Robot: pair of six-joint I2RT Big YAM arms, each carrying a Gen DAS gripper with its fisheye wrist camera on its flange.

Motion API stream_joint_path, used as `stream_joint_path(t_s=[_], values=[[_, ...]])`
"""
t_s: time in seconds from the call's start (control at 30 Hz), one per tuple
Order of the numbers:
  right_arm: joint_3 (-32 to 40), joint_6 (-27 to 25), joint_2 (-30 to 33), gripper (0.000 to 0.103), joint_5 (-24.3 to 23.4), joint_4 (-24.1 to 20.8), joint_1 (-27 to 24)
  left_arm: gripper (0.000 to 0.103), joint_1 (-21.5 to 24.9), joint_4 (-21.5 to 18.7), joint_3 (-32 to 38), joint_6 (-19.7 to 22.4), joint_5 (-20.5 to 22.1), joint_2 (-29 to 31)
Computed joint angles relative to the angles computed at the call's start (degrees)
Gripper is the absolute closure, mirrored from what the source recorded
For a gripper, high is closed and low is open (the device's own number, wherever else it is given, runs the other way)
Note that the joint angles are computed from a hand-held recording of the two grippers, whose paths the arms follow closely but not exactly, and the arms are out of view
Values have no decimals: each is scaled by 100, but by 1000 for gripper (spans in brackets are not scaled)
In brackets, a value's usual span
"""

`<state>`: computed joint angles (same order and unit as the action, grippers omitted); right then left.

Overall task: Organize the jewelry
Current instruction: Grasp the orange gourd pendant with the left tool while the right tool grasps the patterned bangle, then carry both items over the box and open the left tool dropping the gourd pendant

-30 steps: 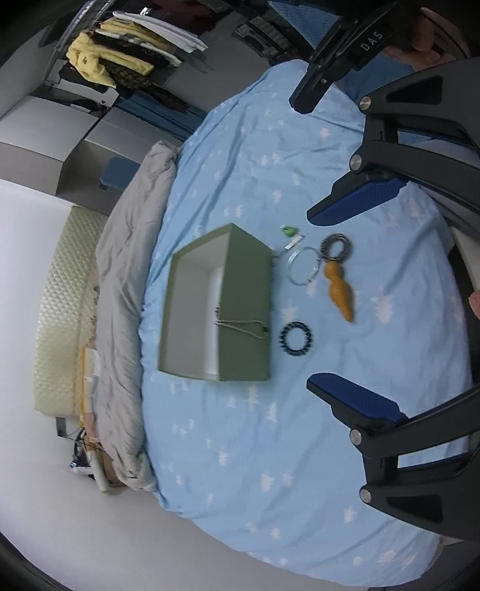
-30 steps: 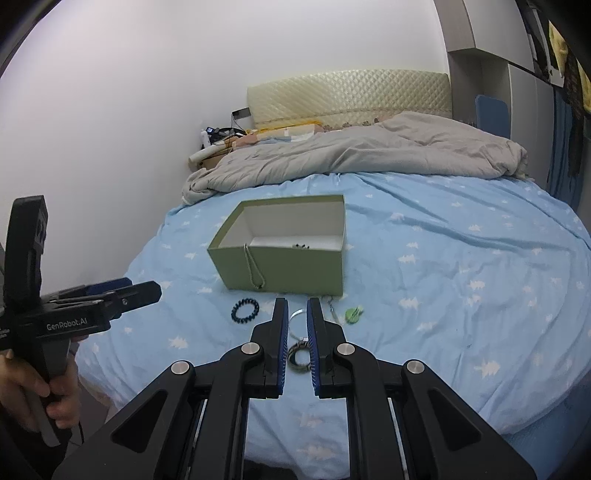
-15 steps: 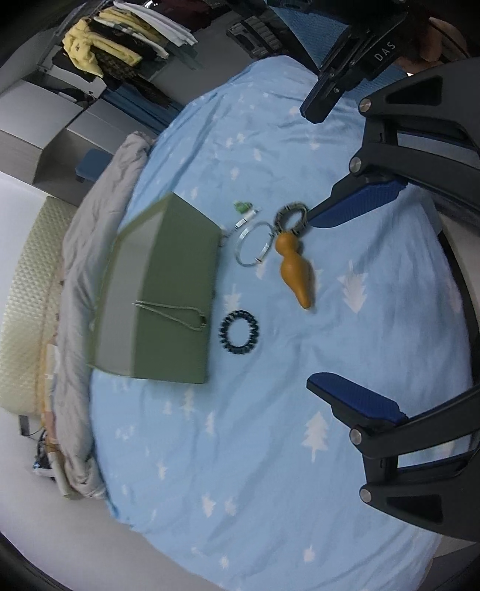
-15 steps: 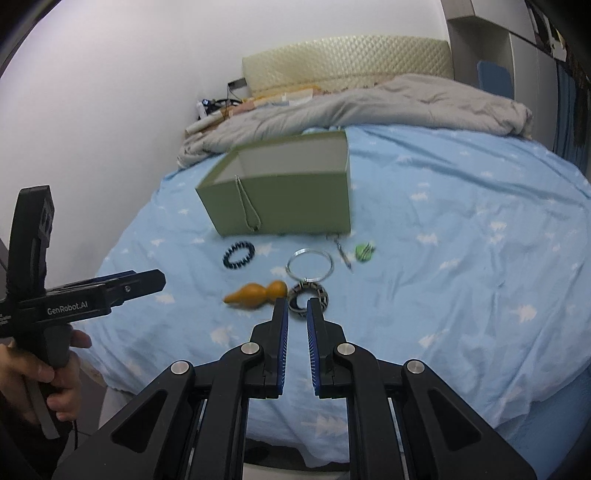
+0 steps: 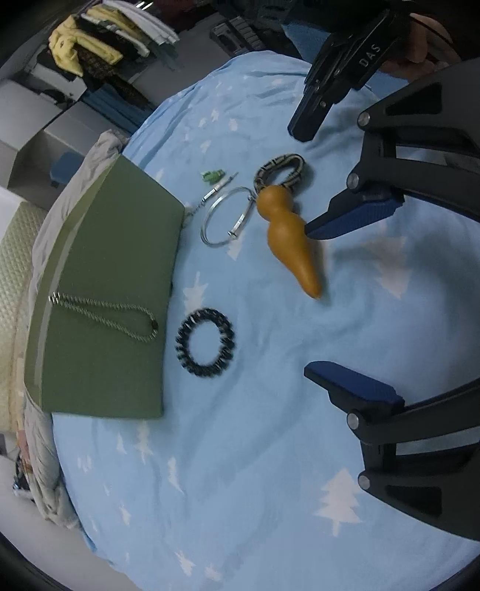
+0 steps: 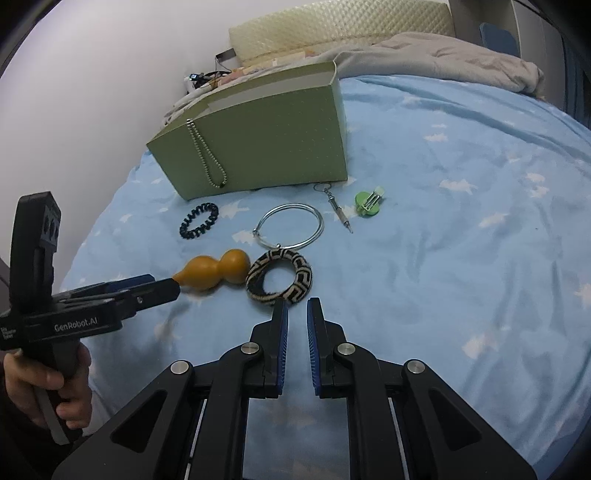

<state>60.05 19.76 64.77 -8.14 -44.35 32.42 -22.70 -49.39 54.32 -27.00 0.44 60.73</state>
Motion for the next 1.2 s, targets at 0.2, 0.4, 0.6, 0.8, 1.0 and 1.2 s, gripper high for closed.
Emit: stream_joint_path(t_s=[0.2, 0.4, 0.6, 0.8, 1.0, 1.2], values=[[191, -123, 311, 94, -198, 82, -82, 39, -19, 267, 204, 393, 276, 324], [255, -167, 528, 92, -204, 105, -87, 44, 13, 389, 353, 667, 583, 649], [271, -196, 642, 87, -314, 96, -134, 67, -20, 462, 373, 848, 637, 768], [332, -261, 672, 96, -181, -35, -116, 71, -41, 520, 309, 710, 559, 673], [409, -240, 567, 97, 82, -258, 16, 72, -122, 482, 240, 425, 333, 394], [336, -36, 233, 97, 325, -425, 125, 72, -255, 177, 249, 120, -48, 37]])
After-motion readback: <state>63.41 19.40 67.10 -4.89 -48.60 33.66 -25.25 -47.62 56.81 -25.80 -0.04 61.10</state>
